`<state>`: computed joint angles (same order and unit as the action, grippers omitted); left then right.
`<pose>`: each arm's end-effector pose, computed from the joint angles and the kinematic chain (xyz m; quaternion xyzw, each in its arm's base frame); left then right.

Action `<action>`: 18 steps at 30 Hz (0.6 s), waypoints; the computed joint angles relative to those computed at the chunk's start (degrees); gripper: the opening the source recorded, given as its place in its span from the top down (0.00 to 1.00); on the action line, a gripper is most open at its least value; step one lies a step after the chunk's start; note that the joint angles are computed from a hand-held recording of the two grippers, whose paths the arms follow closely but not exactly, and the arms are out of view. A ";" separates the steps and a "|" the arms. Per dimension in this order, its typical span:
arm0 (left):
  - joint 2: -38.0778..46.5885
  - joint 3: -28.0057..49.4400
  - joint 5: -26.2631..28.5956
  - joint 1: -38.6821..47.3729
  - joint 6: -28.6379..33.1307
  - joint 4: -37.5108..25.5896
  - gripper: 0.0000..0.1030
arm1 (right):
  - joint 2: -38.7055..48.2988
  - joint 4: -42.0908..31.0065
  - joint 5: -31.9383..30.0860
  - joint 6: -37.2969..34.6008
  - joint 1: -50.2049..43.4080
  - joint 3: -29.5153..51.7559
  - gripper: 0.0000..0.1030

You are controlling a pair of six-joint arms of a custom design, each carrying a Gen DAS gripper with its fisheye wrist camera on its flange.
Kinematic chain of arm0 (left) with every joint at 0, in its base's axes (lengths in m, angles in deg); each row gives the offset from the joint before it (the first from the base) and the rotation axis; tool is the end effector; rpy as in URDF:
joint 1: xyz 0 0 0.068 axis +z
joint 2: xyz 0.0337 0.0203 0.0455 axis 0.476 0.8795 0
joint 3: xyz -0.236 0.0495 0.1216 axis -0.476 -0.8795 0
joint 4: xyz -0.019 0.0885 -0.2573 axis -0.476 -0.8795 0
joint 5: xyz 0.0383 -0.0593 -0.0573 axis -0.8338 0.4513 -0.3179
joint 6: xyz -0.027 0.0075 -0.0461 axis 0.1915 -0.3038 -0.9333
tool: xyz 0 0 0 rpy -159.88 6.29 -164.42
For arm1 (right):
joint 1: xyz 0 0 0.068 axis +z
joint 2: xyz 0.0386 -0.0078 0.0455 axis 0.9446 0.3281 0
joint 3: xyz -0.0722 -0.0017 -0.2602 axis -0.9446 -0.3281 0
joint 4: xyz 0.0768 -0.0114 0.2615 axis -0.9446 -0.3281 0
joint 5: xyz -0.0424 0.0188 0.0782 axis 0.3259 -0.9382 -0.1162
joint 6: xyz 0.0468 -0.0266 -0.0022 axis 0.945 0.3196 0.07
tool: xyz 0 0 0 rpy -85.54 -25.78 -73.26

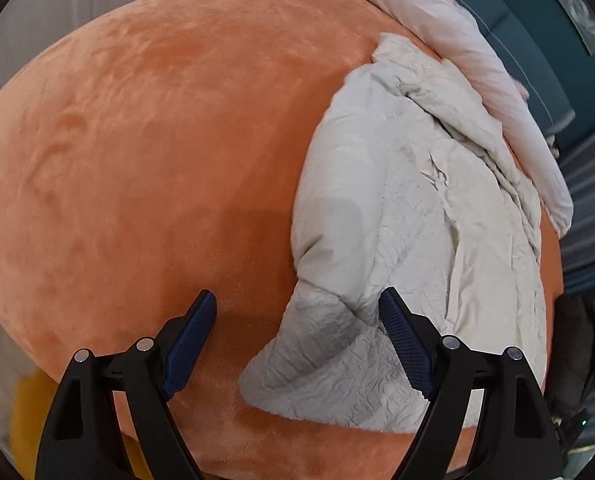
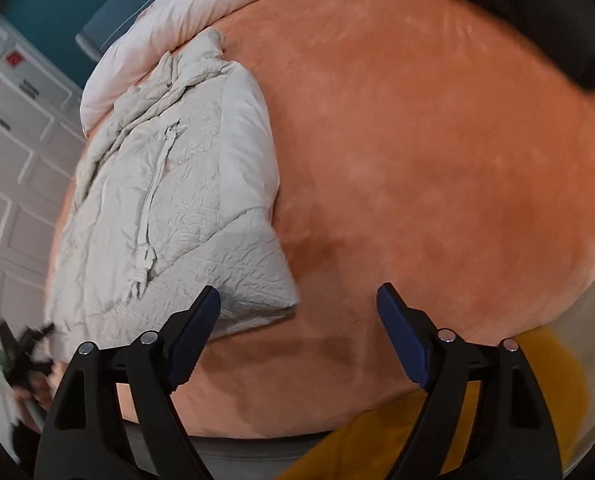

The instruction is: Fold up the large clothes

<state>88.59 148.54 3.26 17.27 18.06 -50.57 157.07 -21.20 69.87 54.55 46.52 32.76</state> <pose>0.3711 -0.0816 0.0718 -0.1007 0.9590 -0.1844 0.1903 0.1729 -0.0673 0.0890 0.3472 0.8968 0.1310 0.2407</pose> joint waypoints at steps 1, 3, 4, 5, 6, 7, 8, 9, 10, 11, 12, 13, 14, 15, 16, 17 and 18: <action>-0.16 -0.26 -0.41 -0.23 -0.20 0.61 0.22 | 2.50 3.07 -1.79 1.86 -0.15 -0.05 0.23; -0.32 -0.08 -0.58 -0.98 -0.97 0.57 0.22 | 4.73 6.95 -4.14 4.98 0.06 -0.16 0.20; -0.20 0.07 0.29 -1.17 -0.92 0.67 0.23 | 5.85 9.05 -5.19 6.91 0.61 -0.14 0.20; -0.07 0.43 0.77 -1.44 -0.81 0.15 0.27 | 6.18 9.90 -4.97 8.47 1.56 -0.06 0.20; 0.08 1.04 1.03 -1.86 -0.67 -0.49 0.31 | 7.69 11.13 -4.82 10.00 2.74 0.75 0.21; 0.23 1.56 1.18 -2.23 -0.40 -0.94 0.36 | 9.46 12.17 -4.75 11.32 3.88 1.65 0.27; 0.40 2.23 0.77 -2.83 0.14 -1.70 0.40 | 10.62 12.22 -4.55 11.90 4.66 2.59 0.32; 0.34 2.44 0.45 -3.22 0.79 -1.97 0.50 | 11.52 11.83 -4.28 12.21 5.20 3.43 0.40; 0.13 2.52 0.18 -3.60 1.15 -2.20 0.61 | 11.54 11.29 -2.82 13.33 6.60 4.09 0.52; -0.46 2.27 0.43 -3.87 1.61 -2.13 0.69 | 11.53 11.64 -3.37 13.01 6.37 3.95 0.61; -1.09 1.93 0.35 -4.05 1.96 -2.14 0.81 | 10.43 11.03 -3.57 13.35 6.85 3.92 0.72; -2.31 1.27 0.39 -4.26 2.38 -1.96 0.87 | 8.30 10.05 -3.47 12.86 6.63 3.00 0.80; -3.46 0.47 0.71 -4.24 2.65 -1.60 0.91 | 5.62 8.35 -3.27 12.28 7.14 2.80 0.82; -5.06 -0.52 1.26 -4.14 3.09 -1.32 0.92 | 2.94 6.41 -2.81 11.45 7.54 2.77 0.85; -6.54 -1.20 1.40 -4.24 3.55 -1.37 0.93 | -0.80 3.22 -2.22 10.60 8.27 3.02 0.87; -8.87 -2.34 1.36 -4.48 4.28 -1.58 0.94 | -3.54 0.48 -2.01 9.63 8.63 3.41 0.87; -10.42 -3.10 1.40 -4.63 4.78 -1.85 0.95 | -5.82 -2.34 -1.81 8.23 8.91 3.93 0.88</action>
<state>78.16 145.44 4.66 12.64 22.84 -52.42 151.25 -23.54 68.05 62.79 55.43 36.70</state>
